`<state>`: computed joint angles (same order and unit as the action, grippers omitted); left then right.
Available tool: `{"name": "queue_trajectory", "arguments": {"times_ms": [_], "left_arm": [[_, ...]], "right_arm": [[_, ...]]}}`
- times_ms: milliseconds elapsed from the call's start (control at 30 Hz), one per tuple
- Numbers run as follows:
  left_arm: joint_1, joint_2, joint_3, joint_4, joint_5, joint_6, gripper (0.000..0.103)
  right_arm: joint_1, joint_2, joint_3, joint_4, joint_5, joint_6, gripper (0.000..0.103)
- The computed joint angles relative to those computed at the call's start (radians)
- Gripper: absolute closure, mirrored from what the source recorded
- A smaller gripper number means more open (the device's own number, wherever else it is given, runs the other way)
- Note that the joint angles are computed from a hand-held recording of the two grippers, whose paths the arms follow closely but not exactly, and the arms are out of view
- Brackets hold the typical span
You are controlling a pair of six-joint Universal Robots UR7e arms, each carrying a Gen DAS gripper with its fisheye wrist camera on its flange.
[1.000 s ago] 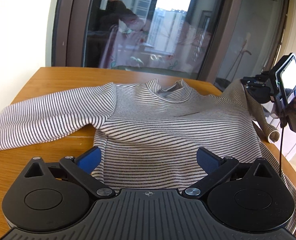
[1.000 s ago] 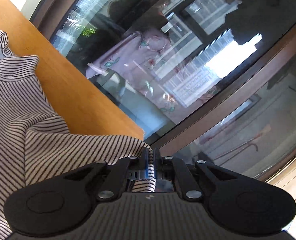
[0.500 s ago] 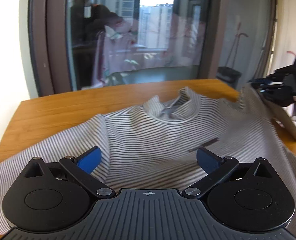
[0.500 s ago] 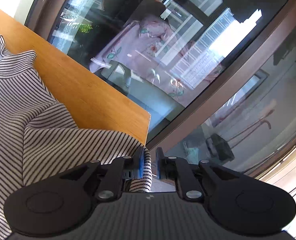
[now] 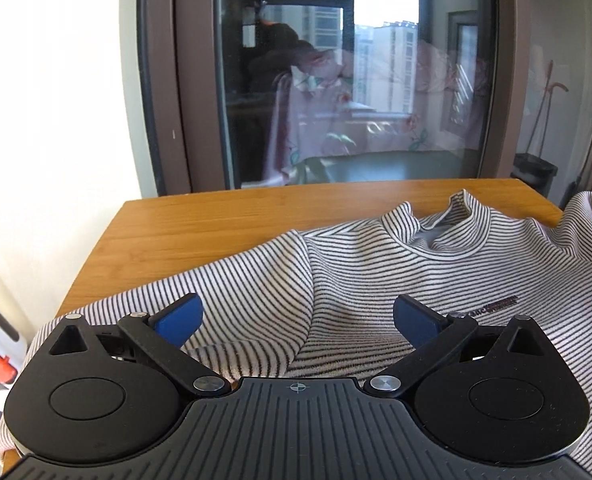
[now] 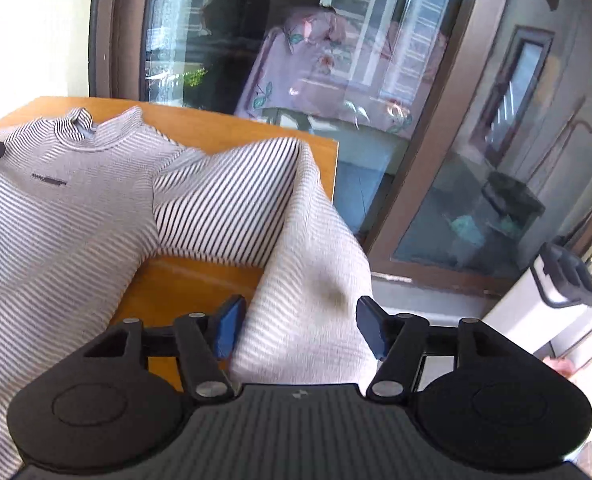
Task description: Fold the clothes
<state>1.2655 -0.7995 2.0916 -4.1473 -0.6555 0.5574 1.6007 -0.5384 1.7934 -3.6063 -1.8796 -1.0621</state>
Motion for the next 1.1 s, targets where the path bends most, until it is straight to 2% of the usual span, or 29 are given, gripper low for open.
{"name": "queue_trajectory", "arguments": {"times_ms": [33,100,133,233,367,433,500,600,667,800,900,933,967,1100], "left_arm": [[0.000,0.002,-0.001,-0.004,-0.001,0.005,0.000],[0.000,0.003,-0.004,-0.008,-0.006,0.008,0.000],[0.000,0.004,-0.005,-0.009,-0.008,0.010,0.000],[0.001,0.006,-0.003,-0.031,-0.017,0.015,0.000],[0.001,0.009,0.002,-0.065,-0.033,0.024,0.000],[0.001,0.006,0.009,-0.075,-0.046,0.018,0.000],[-0.001,-0.013,0.033,-0.055,-0.061,-0.026,0.000],[-0.004,-0.072,0.101,0.026,-0.109,-0.155,0.000],[-0.004,-0.115,0.158,0.072,-0.166,-0.229,0.000],[0.003,-0.188,0.241,0.115,-0.280,-0.297,0.000],[0.019,-0.239,0.280,0.154,-0.363,-0.346,0.000],[0.020,-0.246,0.287,0.153,-0.370,-0.349,0.000],[0.019,-0.247,0.290,0.147,-0.366,-0.344,0.000],[0.029,-0.239,0.260,0.161,-0.339,-0.351,0.000]], "right_arm": [[0.002,-0.005,0.010,0.003,-0.011,0.011,0.096],[0.011,-0.028,0.036,0.000,0.017,0.052,0.098],[0.015,-0.054,0.047,0.034,0.058,0.098,0.098],[0.034,-0.129,0.068,0.160,0.225,0.214,0.098],[0.079,-0.171,0.049,0.354,0.442,0.309,0.098],[0.111,-0.149,0.007,0.428,0.496,0.323,0.098],[0.151,-0.103,-0.045,0.463,0.516,0.315,0.098],[0.200,-0.023,-0.149,0.523,0.496,0.328,0.098],[0.230,0.050,-0.233,0.540,0.452,0.352,0.098],[0.264,0.171,-0.381,0.563,0.368,0.408,0.094],[0.252,0.191,-0.395,0.513,0.382,0.434,0.087],[0.244,0.187,-0.387,0.494,0.390,0.436,0.080],[0.235,0.183,-0.378,0.475,0.398,0.436,0.075],[0.190,0.144,-0.294,0.383,0.367,0.413,0.066]]}}
